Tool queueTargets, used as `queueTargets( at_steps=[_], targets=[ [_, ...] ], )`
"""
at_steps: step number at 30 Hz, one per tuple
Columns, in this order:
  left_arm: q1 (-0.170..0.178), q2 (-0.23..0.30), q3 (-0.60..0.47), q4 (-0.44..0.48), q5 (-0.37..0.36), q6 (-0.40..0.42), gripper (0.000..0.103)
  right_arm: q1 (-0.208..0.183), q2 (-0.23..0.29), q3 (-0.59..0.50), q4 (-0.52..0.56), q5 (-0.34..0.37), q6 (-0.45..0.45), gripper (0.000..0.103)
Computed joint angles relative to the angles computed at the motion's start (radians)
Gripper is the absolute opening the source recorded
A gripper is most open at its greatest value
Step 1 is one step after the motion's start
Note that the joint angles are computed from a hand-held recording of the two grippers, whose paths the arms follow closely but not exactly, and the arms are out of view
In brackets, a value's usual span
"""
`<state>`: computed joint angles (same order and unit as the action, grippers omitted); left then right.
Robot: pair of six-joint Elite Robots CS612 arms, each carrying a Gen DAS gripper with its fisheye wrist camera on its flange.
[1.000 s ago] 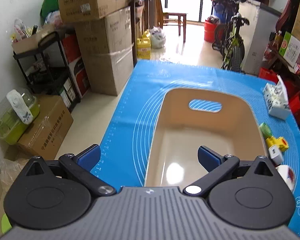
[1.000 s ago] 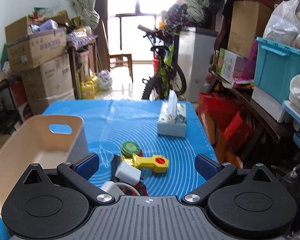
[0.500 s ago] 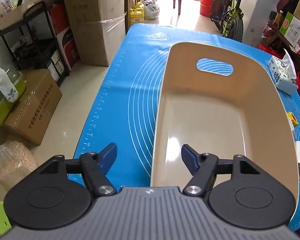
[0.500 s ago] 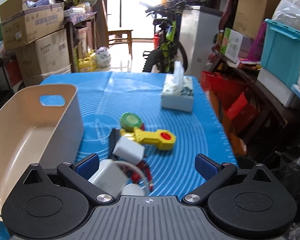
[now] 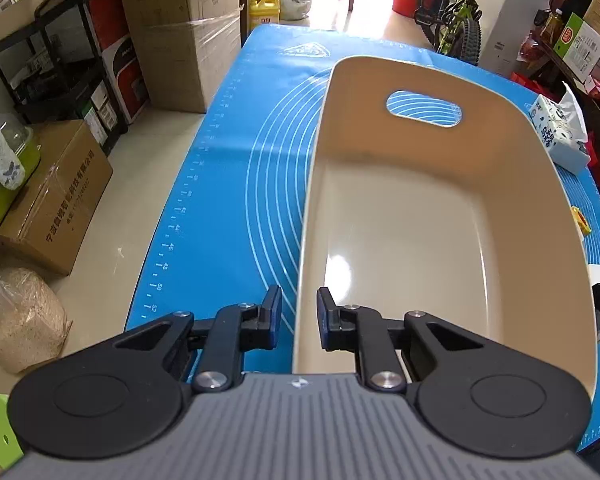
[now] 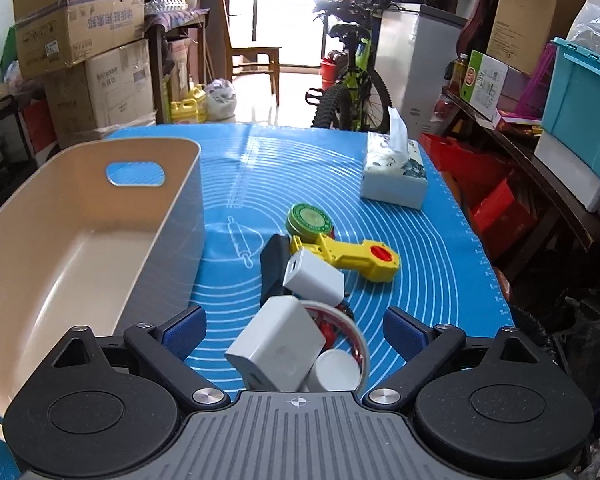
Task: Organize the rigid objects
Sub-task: 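Move the right tool to the white charger and open its fingers, then close the right gripper on the white charger and lift it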
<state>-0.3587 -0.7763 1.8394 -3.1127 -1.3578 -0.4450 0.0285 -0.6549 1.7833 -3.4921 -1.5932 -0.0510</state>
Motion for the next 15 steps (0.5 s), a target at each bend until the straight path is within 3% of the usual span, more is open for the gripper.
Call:
queueTargets(
  at_steps=[2,3,9,12,15],
  targets=[
    [0.004,0.000,0.001,-0.004,-0.003,-0.010,0.019,0.005,0.003,-0.005,0.015,-0.011,0.010,0.091],
    [0.005,0.000,0.001,-0.006,-0.006,-0.014,0.012,0.007,0.004,-0.008,0.022,-0.015,0.015,0.089],
    [0.010,0.003,0.005,-0.027,-0.027,-0.017,0.010,0.006,0.010,-0.017,0.043,-0.013,0.043,0.081],
    [0.016,0.006,0.005,-0.043,-0.056,-0.022,0.005,0.004,0.011,-0.018,0.049,-0.016,0.050,0.076],
    [0.016,0.007,0.004,-0.044,-0.058,-0.025,0.005,-0.007,0.009,-0.012,0.047,0.027,0.085,0.071]
  ],
)
